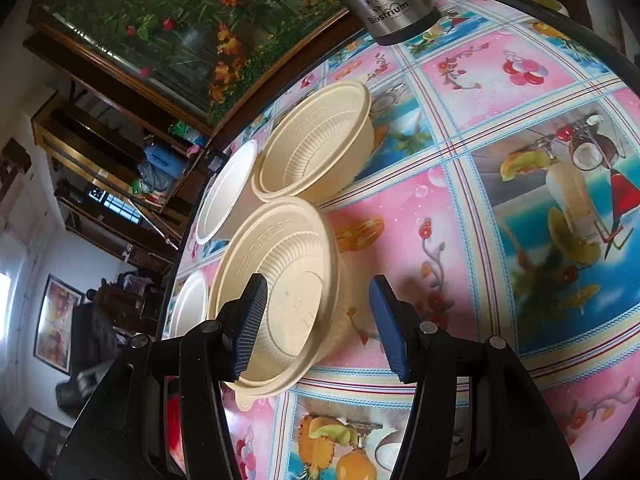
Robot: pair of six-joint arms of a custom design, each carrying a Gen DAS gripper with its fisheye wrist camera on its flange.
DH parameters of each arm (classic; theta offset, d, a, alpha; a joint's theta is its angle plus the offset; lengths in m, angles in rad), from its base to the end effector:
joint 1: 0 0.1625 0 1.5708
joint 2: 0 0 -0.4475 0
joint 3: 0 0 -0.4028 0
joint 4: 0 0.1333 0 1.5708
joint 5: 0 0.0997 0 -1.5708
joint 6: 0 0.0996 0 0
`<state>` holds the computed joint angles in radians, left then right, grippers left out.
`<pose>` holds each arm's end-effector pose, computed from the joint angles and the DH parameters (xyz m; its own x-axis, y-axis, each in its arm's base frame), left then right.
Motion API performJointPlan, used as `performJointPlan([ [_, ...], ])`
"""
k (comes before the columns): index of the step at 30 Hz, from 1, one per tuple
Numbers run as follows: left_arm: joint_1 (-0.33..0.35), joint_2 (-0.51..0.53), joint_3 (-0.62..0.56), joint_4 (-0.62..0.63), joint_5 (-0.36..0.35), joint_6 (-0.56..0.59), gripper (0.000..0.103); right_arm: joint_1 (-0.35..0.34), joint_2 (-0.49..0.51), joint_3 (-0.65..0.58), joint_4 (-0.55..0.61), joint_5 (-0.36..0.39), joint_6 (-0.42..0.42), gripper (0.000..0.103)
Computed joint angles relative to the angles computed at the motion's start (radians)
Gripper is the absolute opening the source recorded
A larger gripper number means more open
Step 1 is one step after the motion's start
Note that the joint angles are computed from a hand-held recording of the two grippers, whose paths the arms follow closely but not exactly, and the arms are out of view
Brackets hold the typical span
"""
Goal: Organize plates and bowls
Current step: 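Close the right gripper on the beige bowl rim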
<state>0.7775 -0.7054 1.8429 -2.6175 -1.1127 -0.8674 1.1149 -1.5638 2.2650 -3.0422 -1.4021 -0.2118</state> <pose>-0.3039 -0.5480 -0.0109 -0.9298 -0.1012 -0.3540 0.0010 0.9608 -0.2772 -0.0638 -0.4708 0.3491 -0.9821 0.1862 0.0286 0.1121 0.6992 -0.7061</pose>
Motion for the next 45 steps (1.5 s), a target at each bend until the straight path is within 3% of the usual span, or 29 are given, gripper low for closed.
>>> performJointPlan([
  [6, -0.030, 0.006, 0.013, -0.056, -0.052, 0.034, 0.080, 0.002, 0.009, -0.008, 0.003, -0.004, -0.004, 0.053],
  [8, -0.029, 0.017, 0.007, -0.080, -0.112, 0.035, 0.080, -0.003, 0.008, -0.011, 0.019, 0.013, -0.004, 0.053],
  [16, 0.000, 0.067, -0.053, -0.117, -0.228, -0.024, 0.080, -0.039, 0.007, -0.022, 0.063, 0.094, 0.028, 0.053],
  [26, -0.030, 0.102, -0.074, -0.136, -0.139, 0.001, 0.079, -0.032, 0.011, -0.019, 0.034, 0.080, 0.039, 0.053],
  [31, -0.055, 0.099, -0.058, -0.195, -0.039, 0.017, 0.078, -0.014, 0.015, -0.009, -0.023, 0.025, 0.035, 0.053],
  [37, -0.068, 0.115, -0.082, -0.163, 0.022, 0.058, 0.053, 0.022, 0.034, -0.010, -0.060, -0.069, -0.002, 0.029],
  [39, -0.065, 0.121, -0.091, -0.142, 0.021, 0.061, 0.042, 0.039, 0.043, -0.008, -0.085, -0.111, -0.019, 0.025],
  [45, -0.063, 0.125, -0.088, -0.141, 0.037, 0.072, 0.028, 0.045, 0.051, -0.010, -0.103, -0.139, -0.051, 0.014],
])
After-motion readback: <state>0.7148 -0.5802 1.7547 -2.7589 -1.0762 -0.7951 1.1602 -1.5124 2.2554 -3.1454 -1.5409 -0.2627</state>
